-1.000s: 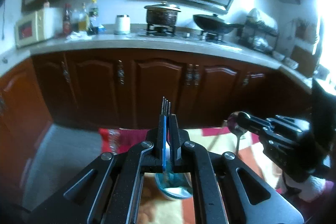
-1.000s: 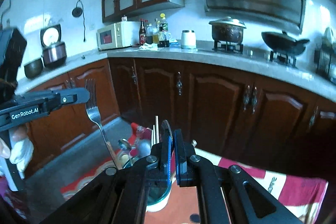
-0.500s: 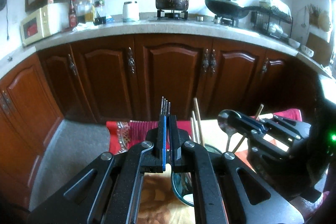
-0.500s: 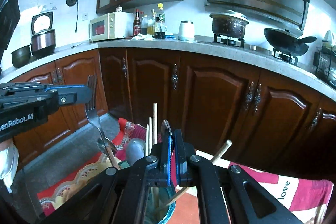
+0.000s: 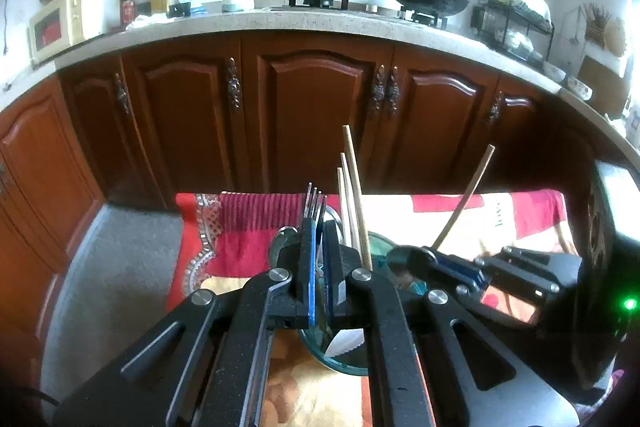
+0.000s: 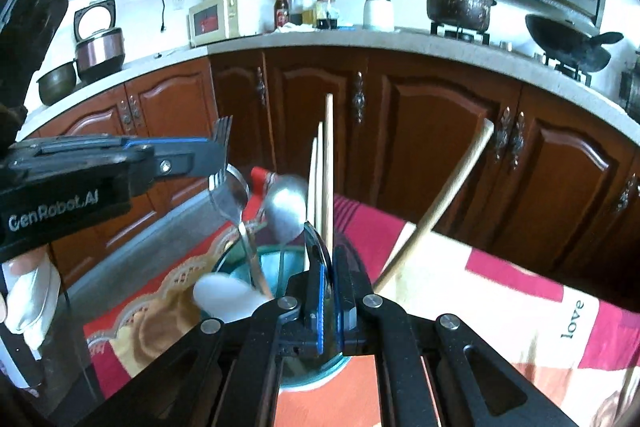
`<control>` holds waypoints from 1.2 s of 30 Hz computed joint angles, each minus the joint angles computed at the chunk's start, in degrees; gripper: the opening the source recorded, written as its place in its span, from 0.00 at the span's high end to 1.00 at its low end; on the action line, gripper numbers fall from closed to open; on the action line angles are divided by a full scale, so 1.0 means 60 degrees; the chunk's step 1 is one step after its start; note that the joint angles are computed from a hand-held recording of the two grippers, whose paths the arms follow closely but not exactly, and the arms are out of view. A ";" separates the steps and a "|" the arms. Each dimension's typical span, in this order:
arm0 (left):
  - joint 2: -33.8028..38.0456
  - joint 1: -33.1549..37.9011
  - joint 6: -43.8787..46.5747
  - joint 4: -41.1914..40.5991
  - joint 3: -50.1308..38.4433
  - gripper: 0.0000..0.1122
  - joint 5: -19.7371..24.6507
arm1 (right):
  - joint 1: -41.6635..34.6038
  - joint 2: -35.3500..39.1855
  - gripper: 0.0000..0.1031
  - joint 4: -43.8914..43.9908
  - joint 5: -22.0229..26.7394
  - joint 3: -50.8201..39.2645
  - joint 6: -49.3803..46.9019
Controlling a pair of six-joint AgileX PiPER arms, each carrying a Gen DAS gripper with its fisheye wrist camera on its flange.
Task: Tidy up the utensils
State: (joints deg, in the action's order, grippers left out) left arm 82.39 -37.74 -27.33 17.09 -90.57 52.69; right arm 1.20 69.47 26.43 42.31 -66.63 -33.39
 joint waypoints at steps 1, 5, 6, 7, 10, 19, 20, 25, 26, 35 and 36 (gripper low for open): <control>-0.0034 -0.0022 -0.0073 -0.0013 0.0047 0.98 -0.0020 | -0.0059 -0.0013 0.97 0.0082 0.0082 0.0045 -0.0023; -0.0135 -0.0093 -0.0150 -0.0168 0.0121 0.98 -0.0030 | -0.0335 0.0008 0.95 0.0412 0.0708 0.0125 -0.0108; -0.0166 -0.0110 -0.0143 -0.0219 0.0138 0.97 -0.0041 | -0.0340 -0.0048 0.95 0.0362 0.0695 0.0185 -0.0078; -0.0196 -0.0089 -0.0107 -0.0285 0.0159 0.97 -0.0056 | -0.0429 -0.0039 0.95 0.0448 0.0798 0.0165 -0.0100; -0.0327 0.0007 -0.0026 -0.0637 0.0144 0.97 0.0024 | -0.1031 0.0088 0.90 0.1233 0.1404 0.0001 -0.0397; -0.0903 -0.0316 -0.0419 -0.0358 0.0391 0.67 0.0203 | -0.2050 -0.0422 0.72 0.1989 0.2051 0.0119 -0.0744; -0.0981 -0.0385 -0.0484 -0.0298 0.0431 0.65 0.0249 | -0.2134 -0.0486 0.71 0.2002 0.2123 0.0118 -0.0705; -0.1290 -0.0973 -0.1164 0.0425 0.0565 0.63 0.0638 | -0.2679 -0.1096 0.65 0.2253 0.2530 0.0296 -0.0702; -0.1359 -0.1147 -0.1386 0.0651 0.0608 0.63 0.0723 | -0.2749 -0.1186 0.62 0.2271 0.2563 0.0309 -0.0692; -0.1788 -0.2960 -0.3387 0.2743 0.1034 0.63 0.1665 | -0.2530 -0.2415 0.58 0.1264 0.2651 0.0302 0.0907; -0.1802 -0.3129 -0.3568 0.2931 0.1035 0.63 0.1800 | -0.2372 -0.2552 0.57 0.0984 0.2592 0.0292 0.1232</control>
